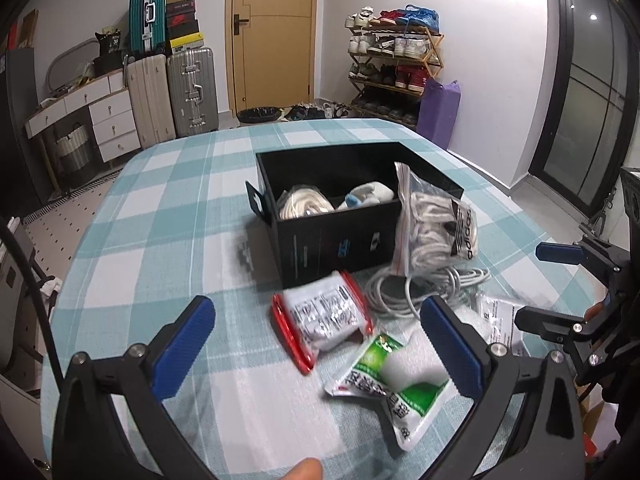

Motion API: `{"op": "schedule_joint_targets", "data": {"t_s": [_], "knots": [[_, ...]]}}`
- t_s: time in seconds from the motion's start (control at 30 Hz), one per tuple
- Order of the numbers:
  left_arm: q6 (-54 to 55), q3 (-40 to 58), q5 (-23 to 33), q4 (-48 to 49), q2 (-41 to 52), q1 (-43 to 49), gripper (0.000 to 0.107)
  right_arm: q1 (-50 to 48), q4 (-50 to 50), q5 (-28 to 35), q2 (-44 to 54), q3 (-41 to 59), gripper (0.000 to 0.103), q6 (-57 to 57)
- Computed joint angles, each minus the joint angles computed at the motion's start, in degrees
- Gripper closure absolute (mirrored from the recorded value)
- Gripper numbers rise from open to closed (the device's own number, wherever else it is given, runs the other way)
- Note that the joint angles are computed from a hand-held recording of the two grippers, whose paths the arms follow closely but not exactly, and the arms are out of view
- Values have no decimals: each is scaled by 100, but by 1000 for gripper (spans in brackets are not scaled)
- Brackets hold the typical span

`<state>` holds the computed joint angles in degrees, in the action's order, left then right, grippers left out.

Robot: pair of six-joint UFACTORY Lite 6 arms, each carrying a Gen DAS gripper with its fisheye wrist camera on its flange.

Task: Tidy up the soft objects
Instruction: 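Withdraw both grippers from the box toward the foam block and medicine packet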

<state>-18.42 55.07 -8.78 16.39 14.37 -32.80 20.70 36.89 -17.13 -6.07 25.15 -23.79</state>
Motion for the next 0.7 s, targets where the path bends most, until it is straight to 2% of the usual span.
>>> {"op": "schedule_joint_targets", "data": {"t_s": [0.07,0.13,0.2,0.37,0.47,0.7], "knots": [[-86,-66,-4,111,-15,-11,4,64,77,-29,8,-55,1,-26],[307,-137,-25,-286,-49,-35,4,126,39,-43,25,-93,1,24],[138,-189,-43,-131,-69,-38,4,198,152,-66,84,-95,1,-81],[270,-274,-60,-223,-92,-83,4,266,-116,-80,322,-66,1,196],[-254,-271,-57,323,-38,-98,4,304,-276,-62,518,9,1,283],[-607,-241,-61,767,92,-225,4,385,-340,-40,892,172,1,206]]}}
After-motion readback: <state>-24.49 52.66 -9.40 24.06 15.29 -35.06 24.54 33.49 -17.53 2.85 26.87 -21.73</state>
